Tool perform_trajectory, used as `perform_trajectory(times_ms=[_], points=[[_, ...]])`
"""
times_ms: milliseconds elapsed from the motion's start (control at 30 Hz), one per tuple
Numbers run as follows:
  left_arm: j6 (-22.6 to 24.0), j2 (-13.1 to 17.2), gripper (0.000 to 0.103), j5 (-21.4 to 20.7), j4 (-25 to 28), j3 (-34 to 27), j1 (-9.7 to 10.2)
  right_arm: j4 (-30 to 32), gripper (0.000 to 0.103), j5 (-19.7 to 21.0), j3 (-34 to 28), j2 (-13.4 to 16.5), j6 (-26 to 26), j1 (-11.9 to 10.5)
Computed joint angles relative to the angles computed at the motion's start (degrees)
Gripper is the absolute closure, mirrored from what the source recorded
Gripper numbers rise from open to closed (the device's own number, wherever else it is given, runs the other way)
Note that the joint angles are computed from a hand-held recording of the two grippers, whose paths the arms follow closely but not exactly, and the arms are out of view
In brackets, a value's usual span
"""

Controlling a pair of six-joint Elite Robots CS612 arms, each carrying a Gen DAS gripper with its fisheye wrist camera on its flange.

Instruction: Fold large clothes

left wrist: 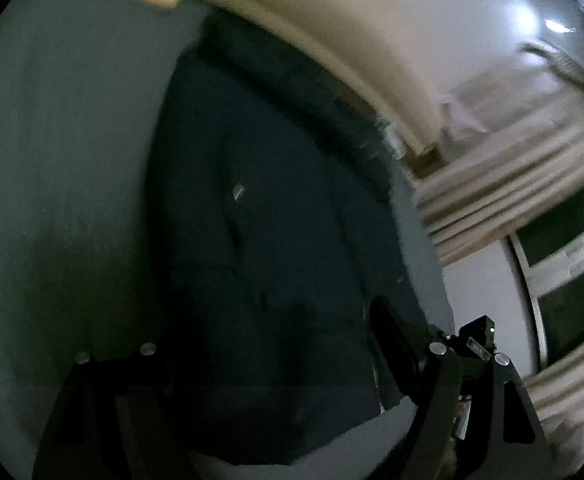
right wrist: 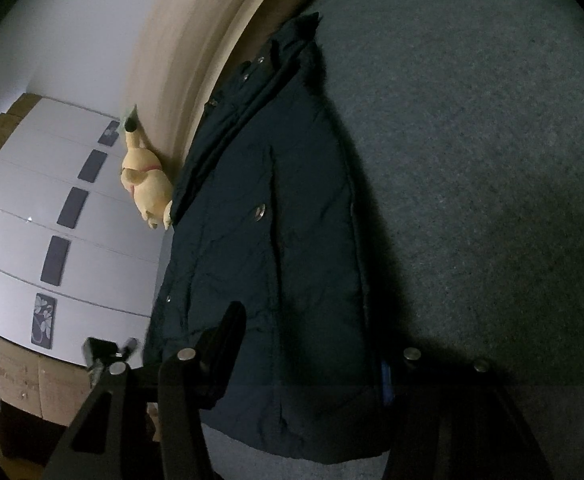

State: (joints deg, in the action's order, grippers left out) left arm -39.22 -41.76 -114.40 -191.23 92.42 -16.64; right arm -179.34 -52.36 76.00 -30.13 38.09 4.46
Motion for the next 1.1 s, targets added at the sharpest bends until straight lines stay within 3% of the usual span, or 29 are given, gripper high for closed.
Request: perform_trajectory(times_ms=[67, 100, 133, 167, 233, 500, 733, 1100], points=[[0.64, 0.08, 0.034, 1.52, 4.29, 0.04, -0.3, 0.17, 0.043, 0.16, -0.07, 0.01, -0.1, -0.08], [0.76, -0.03, 0.062, 0.86, 8.6, -0.77, -0.18, 0.41, 0.044, 0.2, -0.1, -0.05, -0.35, -0.08], [1.3, -0.36, 0.071, 1.67, 10.5, -0.7, -0.22, 0.69, 0.047, 0.04, -0.05, -0.18, -0.88, -0.03], [1.63, -0.57, 0.072, 2.62, 10.22, -0.31, -0.33, 1.44, 0.05, -0.3, 0.04, -0.38, -1.64, 0.03], [1.4, -0.76, 0.073, 3.05, 10.18, 0.04, -0.47, 3.86, 0.069, -1.47, 0.06, -0.79, -2.79, 0.14], [0.57, -1.43, 0.07, 6.12, 13.22, -0.08, -1.07, 6.23, 0.072, -2.03, -0.19, -0.91, -2.63, 0.16], [4.7, -2.79, 0.082, 11.57, 17.61, 0.11, -2.28, 6.97, 0.087, -3.26, 0.66, -1.86, -5.35, 0.84], [5.96, -6.4, 0.084, 13.52, 13.95, 6.77, -3.23, 4.4, 0.089, -2.77, 7.27, -4.96, -8.12, 1.6]])
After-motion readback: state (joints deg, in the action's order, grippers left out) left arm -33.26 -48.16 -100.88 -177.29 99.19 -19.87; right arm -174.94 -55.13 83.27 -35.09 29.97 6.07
